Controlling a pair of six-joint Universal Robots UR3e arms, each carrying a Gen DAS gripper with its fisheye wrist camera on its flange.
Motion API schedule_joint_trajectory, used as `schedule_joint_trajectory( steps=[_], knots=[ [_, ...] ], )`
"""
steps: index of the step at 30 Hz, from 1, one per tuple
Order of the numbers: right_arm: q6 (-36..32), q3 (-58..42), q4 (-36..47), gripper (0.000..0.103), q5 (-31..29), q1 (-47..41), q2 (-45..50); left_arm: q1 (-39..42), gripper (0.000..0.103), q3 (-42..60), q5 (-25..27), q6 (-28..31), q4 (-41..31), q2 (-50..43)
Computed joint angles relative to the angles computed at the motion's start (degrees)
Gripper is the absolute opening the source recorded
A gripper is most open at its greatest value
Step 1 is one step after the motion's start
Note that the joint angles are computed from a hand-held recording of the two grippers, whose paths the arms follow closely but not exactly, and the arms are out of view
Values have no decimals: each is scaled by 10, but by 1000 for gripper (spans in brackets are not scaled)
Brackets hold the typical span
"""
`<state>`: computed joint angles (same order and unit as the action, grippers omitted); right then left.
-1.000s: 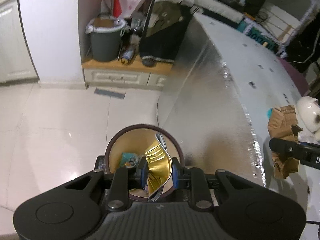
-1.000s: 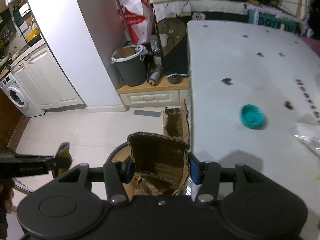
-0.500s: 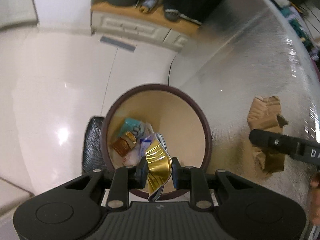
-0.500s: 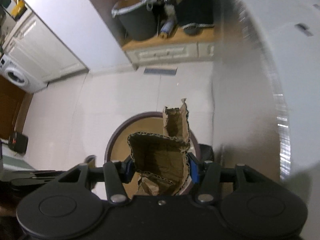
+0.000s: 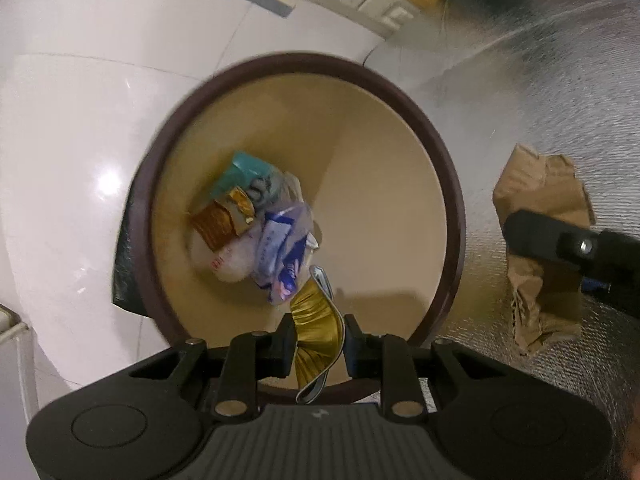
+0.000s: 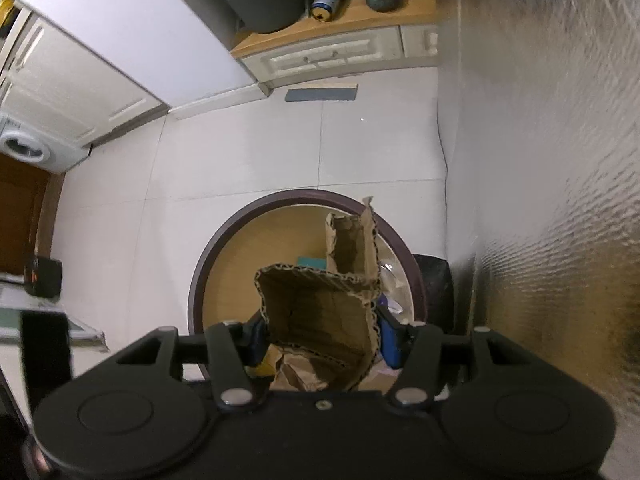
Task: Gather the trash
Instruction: 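Open the left tool over the wastebasket to drop the gold cup, then open the right tool over the wastebasket to drop the cardboard scrap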
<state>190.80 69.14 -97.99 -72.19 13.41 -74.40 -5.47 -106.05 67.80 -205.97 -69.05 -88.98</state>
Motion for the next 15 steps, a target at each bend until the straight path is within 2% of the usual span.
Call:
schedule_joint_trajectory(
  steps=[2,4,6,15],
  knots=[
    [-8,7,-15,54,-17,6,2,-1,29,-3,-11,5,10,-12],
    [-11,11,-15,53,-12,3,4,-5,50,-2,-20,14,8,-21],
    [-11,18,-17,54,-5,-3,4,-9,57,-10,-18,19,12,-19],
    [-40,6,-11,54,11,14,50,-8,67,-29,40,38,-6,41]
  ],
)
